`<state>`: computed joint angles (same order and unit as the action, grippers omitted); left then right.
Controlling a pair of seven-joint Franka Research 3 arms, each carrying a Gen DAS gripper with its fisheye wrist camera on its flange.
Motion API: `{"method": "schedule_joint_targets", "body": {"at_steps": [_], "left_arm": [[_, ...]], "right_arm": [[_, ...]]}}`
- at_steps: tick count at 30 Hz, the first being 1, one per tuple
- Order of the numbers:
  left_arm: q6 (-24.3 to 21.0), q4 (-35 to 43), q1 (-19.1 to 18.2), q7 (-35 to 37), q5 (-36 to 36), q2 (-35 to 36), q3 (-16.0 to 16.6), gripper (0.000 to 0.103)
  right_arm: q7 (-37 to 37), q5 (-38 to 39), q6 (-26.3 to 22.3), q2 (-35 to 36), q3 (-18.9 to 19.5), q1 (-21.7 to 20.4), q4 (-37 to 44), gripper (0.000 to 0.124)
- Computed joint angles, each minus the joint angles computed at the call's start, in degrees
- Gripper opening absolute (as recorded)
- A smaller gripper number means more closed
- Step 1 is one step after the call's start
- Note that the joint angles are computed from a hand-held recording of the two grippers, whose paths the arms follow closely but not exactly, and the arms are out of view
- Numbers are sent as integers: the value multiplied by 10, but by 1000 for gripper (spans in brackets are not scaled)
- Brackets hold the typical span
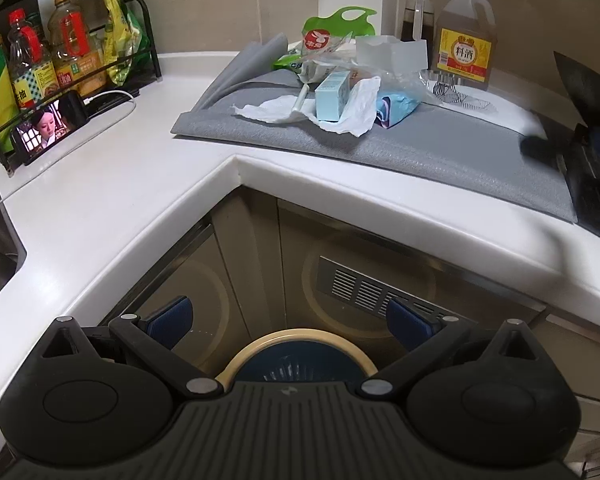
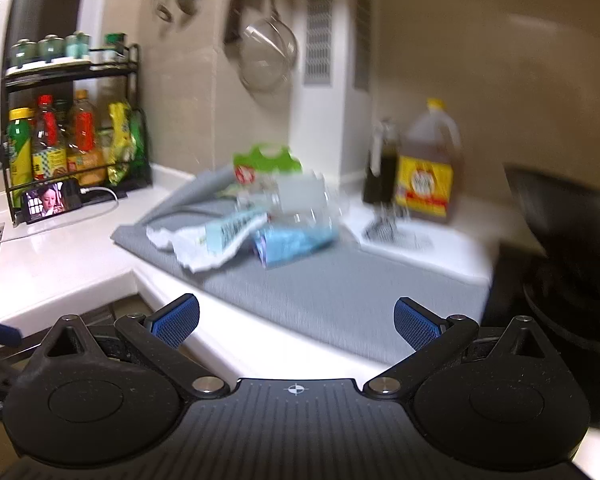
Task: Collect trash
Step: 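Move both tools toward the grey mat with the trash pile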
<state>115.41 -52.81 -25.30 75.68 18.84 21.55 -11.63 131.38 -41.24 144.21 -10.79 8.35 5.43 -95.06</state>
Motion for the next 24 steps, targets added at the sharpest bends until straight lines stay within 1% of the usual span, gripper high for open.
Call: {"method": "schedule_joint_targets", "body": {"at_steps": [3, 6, 8, 10, 11, 13, 15, 17, 18, 21, 24], "left_arm": [[0, -4, 1, 3, 6, -4, 2, 103], [7, -15, 5, 6, 6, -14, 2, 103], [8, -21, 7, 11, 10, -18, 2, 103], [6, -22, 8, 9, 14, -19, 2, 103], [1, -18, 9, 9, 12, -17, 2, 103], [-1, -19, 13, 11, 6, -18, 0, 103], [4, -29, 15, 12, 6, -24, 0, 103], [12, -41, 18, 8, 4, -31, -1, 103], [12, -42, 19, 7, 2, -31, -2, 103], [17, -41, 22, 10, -6, -28, -6, 103], [29, -48, 20, 14, -7, -30, -8, 103]], "right_arm": [[9, -97, 64, 27, -8, -24, 23, 103], [-2, -147, 80, 52, -26, -29, 68, 103], [10, -185, 105, 53, -40, -33, 74, 103], [-10, -184, 110, 51, -50, -32, 71, 103], [-22, -180, 105, 48, -52, -32, 66, 103], [-41, -173, 81, 37, -49, -29, 48, 103], [-77, -149, 65, 15, -46, -26, 16, 103], [-89, -149, 46, -18, -33, -31, -23, 103], [-98, -145, 43, -38, -28, -33, -45, 103], [-145, -113, 31, -99, -14, -36, -101, 103], [-192, -74, 18, -152, -7, -35, -136, 103]]}}
